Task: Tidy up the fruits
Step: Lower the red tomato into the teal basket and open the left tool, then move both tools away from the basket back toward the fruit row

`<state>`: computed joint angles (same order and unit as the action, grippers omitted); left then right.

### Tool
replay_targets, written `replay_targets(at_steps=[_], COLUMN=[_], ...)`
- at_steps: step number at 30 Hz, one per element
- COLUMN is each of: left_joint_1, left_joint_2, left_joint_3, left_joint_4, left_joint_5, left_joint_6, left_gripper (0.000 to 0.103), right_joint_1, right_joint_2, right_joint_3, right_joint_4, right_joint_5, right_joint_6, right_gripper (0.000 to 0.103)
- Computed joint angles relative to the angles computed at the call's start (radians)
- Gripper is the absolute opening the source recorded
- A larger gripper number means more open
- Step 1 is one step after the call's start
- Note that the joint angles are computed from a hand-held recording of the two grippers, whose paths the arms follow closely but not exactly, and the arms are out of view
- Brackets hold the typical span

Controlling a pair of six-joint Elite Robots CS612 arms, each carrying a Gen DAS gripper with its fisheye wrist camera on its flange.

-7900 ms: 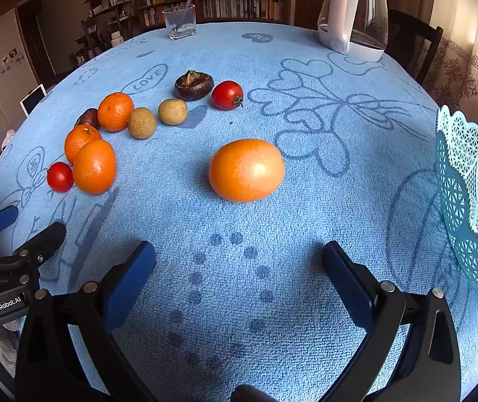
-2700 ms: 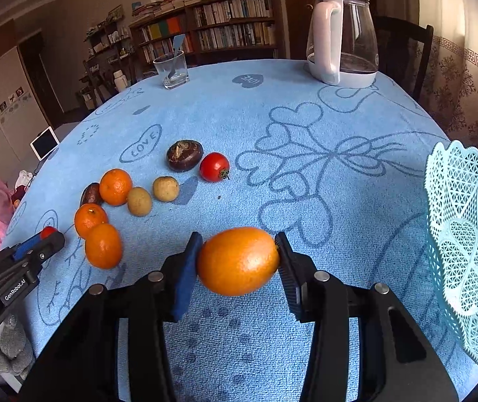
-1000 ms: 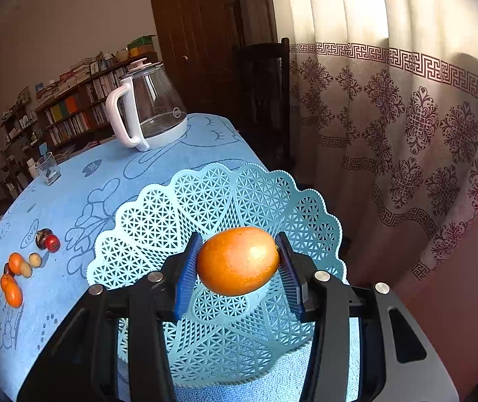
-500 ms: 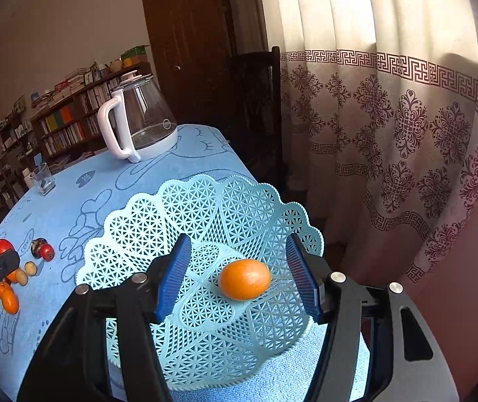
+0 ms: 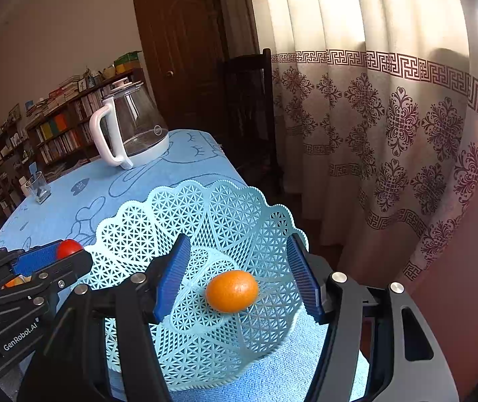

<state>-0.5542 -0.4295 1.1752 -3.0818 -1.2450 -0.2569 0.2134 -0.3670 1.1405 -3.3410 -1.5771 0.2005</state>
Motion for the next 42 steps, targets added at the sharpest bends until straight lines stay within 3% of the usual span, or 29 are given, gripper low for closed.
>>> replay_targets(at_steps=[1,3,7,10,15,25,29,34,42], left_joint_1=[0.001,0.002,0.004,0.001,-0.005,-0.007,-0.005,-0.004,-0.014], left_joint_2=[0.001,-0.001,-0.005,-0.007,-0.01,-0.016,-0.021,-0.031,-0.049], left_joint_3=[-0.001,0.005,0.014,0.024,0.039,0.052,0.065,0.087,0.125], left_joint_4=[0.001,-0.005,-0.014,-0.027,-0.052,-0.058,-0.051,-0.05,-0.07], left_joint_5=[-0.003,0.001,0.019,0.039,0.066,0.085,0.1,0.119,0.209], left_joint_6=[-0.001,-0.009,-0.023,-0.022,0.004,0.006,-0.022,-0.046,-0.048], left_gripper=[0.037,0.063,0.068,0.074,0.082,0.086,0.088,0.088,0.088], right_joint_1=[0.0,0.0,0.0,0.001,0.003,0.003,0.004,0.007,0.007], right_joint_2=[0.0,0.001,0.001,0.001,0.001,0.001,0.002,0.002,-0.002], right_joint_3=[0.0,-0.001,-0.001,0.001,0.003,0.004,0.004,0.003,0.01], right_joint_4=[0.0,0.001,0.001,-0.009,-0.015,-0.015,-0.022,-0.019,-0.026], right_joint_5=[0.0,-0.001,0.0,-0.003,-0.003,-0.004,-0.003,0.001,0.034], right_joint_6=[0.0,0.002,0.001,0.003,-0.001,-0.003,0.005,-0.002,-0.002], right_gripper=[0.062,0.062,0.062,0.072,0.073,0.074,0.086,0.089,0.093])
